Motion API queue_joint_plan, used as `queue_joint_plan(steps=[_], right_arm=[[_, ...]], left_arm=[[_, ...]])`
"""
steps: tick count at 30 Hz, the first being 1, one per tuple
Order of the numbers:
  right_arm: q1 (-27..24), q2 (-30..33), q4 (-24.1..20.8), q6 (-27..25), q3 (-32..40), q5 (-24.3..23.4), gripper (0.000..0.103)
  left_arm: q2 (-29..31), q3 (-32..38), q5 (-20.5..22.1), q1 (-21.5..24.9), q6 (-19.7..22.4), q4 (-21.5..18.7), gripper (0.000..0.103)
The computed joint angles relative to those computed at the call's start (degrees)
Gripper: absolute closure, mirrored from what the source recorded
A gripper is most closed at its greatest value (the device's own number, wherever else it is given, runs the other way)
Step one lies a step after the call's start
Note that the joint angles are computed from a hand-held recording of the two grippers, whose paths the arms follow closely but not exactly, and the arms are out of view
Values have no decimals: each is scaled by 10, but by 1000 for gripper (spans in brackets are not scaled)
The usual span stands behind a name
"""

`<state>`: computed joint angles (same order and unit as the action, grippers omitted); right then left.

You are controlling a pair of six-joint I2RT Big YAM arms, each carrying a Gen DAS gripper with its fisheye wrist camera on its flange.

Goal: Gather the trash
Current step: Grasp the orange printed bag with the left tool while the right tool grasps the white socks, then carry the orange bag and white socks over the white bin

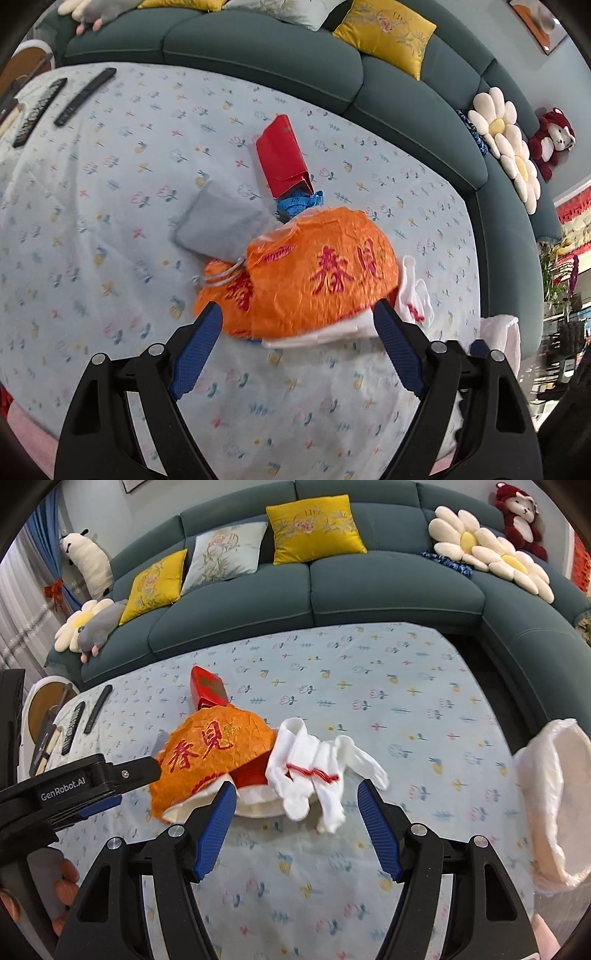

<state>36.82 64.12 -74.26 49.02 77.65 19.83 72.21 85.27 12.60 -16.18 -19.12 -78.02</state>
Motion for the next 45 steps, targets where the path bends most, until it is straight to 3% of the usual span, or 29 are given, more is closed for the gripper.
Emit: queue_joint_plan(steps=[7,10,12,14,18,21,27,34,45], right_arm=[[-26,34,26,-22,-5,-25,37],[-33,44,35,-32,-9,-34,37],[-36,47,37,-35,-14,-41,39],[-39,44,40,-31,-25,-52,46],[-40,36,38,-27,-38,-69,76],[-37,24,36,-22,-42,-70,89],[-33,-8,25,-7,-38,-57,97],[-34,-57,3,-3,-26,-29,99],[-38,-142,-51,-1,13,36,99]], left_arm=[[35,6,-1,-9,4,11,25],[43,8,0,-12,-1,14,29],[45,9,-4,-17,2,14,40],[45,7,-11,-21,7,16,46],[38,2,-18,-26,12,19,70],[28,0,-21,-32,15,20,76],[3,14,-28,-54,11,13,78],[-13,51,-48,-97,-5,0,78],[-13,134,-109,-223,-44,-24,78]])
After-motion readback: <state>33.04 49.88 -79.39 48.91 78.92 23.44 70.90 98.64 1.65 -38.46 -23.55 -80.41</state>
